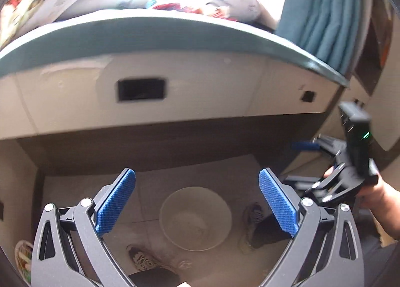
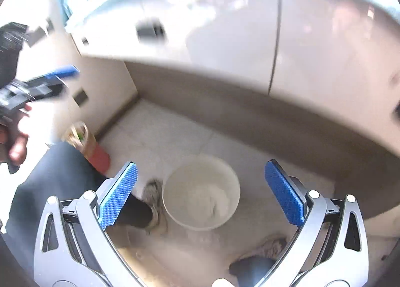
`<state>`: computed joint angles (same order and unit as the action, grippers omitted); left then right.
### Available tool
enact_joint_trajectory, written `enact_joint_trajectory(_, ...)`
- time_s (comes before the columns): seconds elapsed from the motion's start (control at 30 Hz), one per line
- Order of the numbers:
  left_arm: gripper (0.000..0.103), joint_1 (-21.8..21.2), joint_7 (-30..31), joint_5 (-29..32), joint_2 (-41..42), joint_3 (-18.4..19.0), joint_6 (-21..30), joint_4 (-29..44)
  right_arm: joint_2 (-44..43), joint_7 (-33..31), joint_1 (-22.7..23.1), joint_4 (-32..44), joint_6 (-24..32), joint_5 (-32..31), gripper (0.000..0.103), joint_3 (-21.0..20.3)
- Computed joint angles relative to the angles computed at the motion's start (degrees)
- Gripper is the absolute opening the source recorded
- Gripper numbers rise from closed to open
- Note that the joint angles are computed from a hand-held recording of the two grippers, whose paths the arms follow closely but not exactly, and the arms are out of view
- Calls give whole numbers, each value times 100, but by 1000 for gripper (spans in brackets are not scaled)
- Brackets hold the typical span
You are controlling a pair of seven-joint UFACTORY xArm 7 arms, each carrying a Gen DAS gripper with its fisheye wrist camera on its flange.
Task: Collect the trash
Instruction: 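Raise both grippers back up to the bed, then grasp the red candy wrapper with the left gripper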
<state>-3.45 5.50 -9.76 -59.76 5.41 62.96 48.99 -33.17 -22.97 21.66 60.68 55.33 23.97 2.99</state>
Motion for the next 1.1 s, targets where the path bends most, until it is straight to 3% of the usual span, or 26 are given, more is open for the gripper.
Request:
enact_joint_trajectory(0.13, 97, -235, 253, 19, 692, -61, -186, 830, -129, -137, -14, 724, -97, 70, 98, -201)
enact_joint_trajectory(0.3, 97, -61, 236, 315, 2152, -262, -570, 2233, 86, -127, -90, 1510, -155, 95, 98, -327)
enact_joint_trajectory(0.47, 97, 174, -29, 492, 3908, -331, -451, 3957, 254, -101, -133, 1733, -31, 197, 98, -394)
enact_joint_trajectory(0.6, 97, 413, -636, -67, 5282, -70, 25, 5603, 224, -164, -204, 1490, -14, 127, 98, -332)
enact_joint_trajectory(0.63, 93, 484, -764, -116, 5587, -75, 116, 5956, 202, -172, -208, 1379, -33, 131, 98, -317)
enact_joint_trajectory(0.67, 75, 557, -770, -188, 5895, -77, 319, 6328, 185, -154, -211, 1290, -30, 136, 98, -299)
enact_joint_trajectory(0.73, 51, 724, -728, -276, 6665, -136, 1108, 7332, 220, -157, -221, 1153, -84, 134, 98, -267)
enact_joint_trajectory(0.83, 49, 688, -763, 275, 6971, -327, 1233, 7589, 239, -202, -228, 1070, -161, 131, 98, -277)
enact_joint_trajectory(0.97, 15, 629, -892, 579, 6912, -427, 1148, 7536, 347, -212, -211, 1174, -232, 214, 98, -308)
enact_joint_trajectory(1.1, 12, 646, -873, 595, 6169, -437, 528, 6546, 556, -165, -186, 1486, -295, 219, 98, -223)
